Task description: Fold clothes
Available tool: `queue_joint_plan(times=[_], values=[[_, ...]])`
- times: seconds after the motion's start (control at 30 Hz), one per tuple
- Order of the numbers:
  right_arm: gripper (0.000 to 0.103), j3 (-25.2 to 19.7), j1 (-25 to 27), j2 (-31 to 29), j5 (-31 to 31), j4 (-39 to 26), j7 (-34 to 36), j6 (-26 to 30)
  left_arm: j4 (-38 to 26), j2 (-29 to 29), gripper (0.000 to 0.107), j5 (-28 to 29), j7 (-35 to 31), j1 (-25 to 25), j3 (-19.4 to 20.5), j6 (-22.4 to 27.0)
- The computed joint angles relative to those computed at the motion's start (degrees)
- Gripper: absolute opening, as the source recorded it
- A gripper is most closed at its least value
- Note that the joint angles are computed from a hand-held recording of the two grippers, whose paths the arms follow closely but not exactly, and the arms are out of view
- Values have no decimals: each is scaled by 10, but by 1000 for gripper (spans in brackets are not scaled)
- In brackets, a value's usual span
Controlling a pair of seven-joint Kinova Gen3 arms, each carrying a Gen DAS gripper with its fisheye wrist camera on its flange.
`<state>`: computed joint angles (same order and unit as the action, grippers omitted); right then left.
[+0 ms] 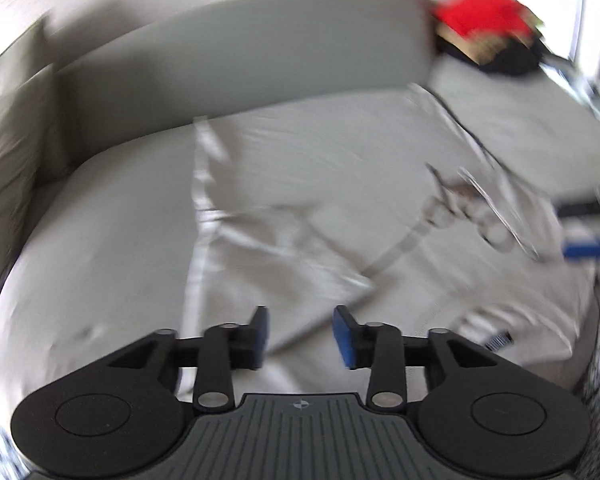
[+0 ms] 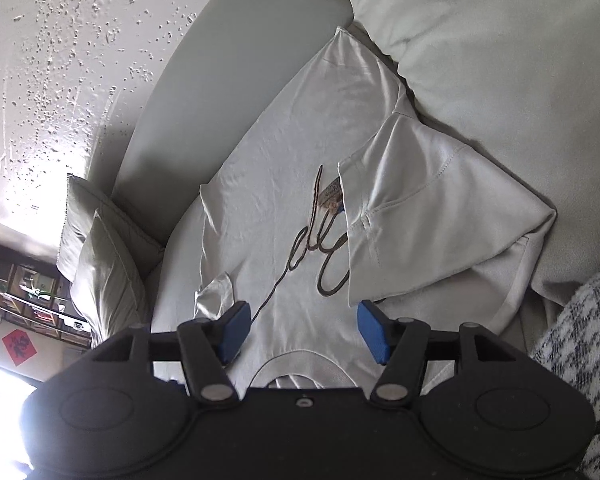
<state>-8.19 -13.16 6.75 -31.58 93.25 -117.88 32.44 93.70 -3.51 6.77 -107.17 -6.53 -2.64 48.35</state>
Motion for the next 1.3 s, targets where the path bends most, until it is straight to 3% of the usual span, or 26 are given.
queue_joint_plan(times=[0.13, 0.23, 0.37, 0.43, 0.5, 0.53, 0.57, 0.67, 0.87, 0.97, 1.1, 1.13, 1.17, 1.23, 1.3], values=[[58, -2, 3, 0, -12, 3, 13, 1, -55, 41, 45, 89, 73, -88, -22, 75], [58, -2, 3, 2, -14, 3, 12, 2, -83, 75, 41, 159, 78, -161, -7, 131], [58, -1, -1, 6, -6, -1, 5, 7, -114, 121, 36, 242, 70, -178, -52, 202], [58, -1, -1, 7, -2, -3, 2, 10, -119, 131, 33, 253, 70, -186, -46, 214], [58, -1, -3, 8, 3, -4, -2, 12, -126, 143, 21, 274, 62, -201, -42, 238], [58, 0, -4, 9, 7, -5, -5, 13, -127, 149, 20, 284, 59, -215, -30, 248], [58, 0, -5, 9, 10, -5, -9, 15, -125, 152, 20, 289, 54, -218, -27, 248], [58, 0, -6, 10, 15, -6, -15, 18, -111, 138, 2, 262, 79, -200, -31, 216], [58, 0, -10, 8, 50, -17, -33, 30, -100, 97, 4, 149, 104, -148, -24, 173], [58, -27, 11, 5, 81, -25, -43, 23, -95, 76, 14, 115, 94, -126, -21, 147], [58, 56, -68, 7, 174, -42, -119, 19, -85, 66, 14, 137, 59, -112, -23, 90], [54, 82, -91, 12, 198, -48, -142, 22, -91, 73, 14, 135, 59, -107, -20, 82], [40, 99, -104, 20, 218, -55, -165, 26, -99, 85, 12, 129, 62, -101, -17, 75], [22, 102, -98, 40, 250, -75, -203, 40, -121, 113, 8, 122, 71, -92, -10, 71], [21, 62, -55, 62, 260, -94, -213, 44, -145, 146, 6, 121, 78, -89, -2, 73]])
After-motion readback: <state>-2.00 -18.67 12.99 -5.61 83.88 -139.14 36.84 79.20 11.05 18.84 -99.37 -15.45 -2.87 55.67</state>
